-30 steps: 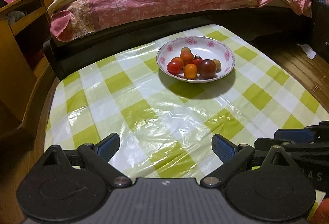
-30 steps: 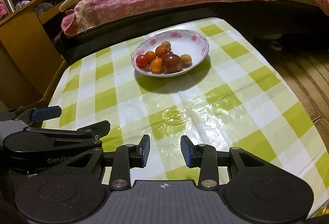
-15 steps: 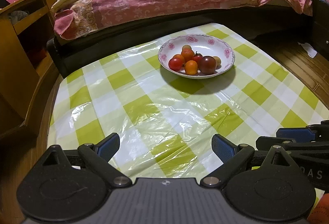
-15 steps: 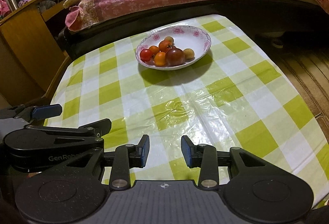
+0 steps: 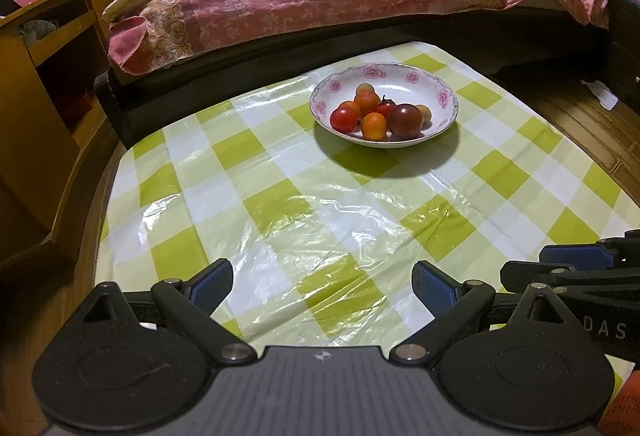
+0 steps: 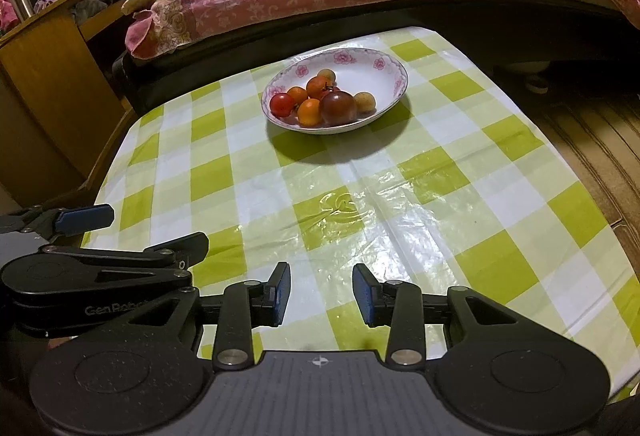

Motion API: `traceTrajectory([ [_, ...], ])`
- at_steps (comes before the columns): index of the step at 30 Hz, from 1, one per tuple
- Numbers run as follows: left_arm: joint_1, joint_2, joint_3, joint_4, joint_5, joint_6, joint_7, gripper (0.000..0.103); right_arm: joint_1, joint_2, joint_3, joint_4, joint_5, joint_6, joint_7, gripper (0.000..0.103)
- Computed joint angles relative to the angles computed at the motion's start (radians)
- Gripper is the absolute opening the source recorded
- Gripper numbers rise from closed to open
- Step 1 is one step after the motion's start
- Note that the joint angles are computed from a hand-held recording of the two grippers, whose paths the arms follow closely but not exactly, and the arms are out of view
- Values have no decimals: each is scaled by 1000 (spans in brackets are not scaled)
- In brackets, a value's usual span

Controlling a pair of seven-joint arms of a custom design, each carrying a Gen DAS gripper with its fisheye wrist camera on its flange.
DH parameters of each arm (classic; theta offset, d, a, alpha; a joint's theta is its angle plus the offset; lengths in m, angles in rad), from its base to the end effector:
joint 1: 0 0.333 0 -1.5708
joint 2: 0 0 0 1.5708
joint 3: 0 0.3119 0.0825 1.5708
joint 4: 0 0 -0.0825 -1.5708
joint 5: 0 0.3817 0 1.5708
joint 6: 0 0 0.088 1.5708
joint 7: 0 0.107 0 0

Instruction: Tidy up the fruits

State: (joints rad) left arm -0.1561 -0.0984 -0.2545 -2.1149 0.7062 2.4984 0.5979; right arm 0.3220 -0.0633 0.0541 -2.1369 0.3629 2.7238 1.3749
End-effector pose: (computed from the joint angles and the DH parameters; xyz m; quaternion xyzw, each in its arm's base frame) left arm 0.5094 -0.2301 0.5041 -0.6881 0.6331 -0.1926 0.2978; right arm 0.5352 0.1978 0.5038 -0.7550 0.5627 -0.1089 0.3185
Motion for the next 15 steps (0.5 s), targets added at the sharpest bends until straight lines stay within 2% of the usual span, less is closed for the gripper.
traceTrajectory([
  [15,-2,-4,-2,-4,4,-12,-8,103,-1,0,0,1,0,-10,-3,33],
])
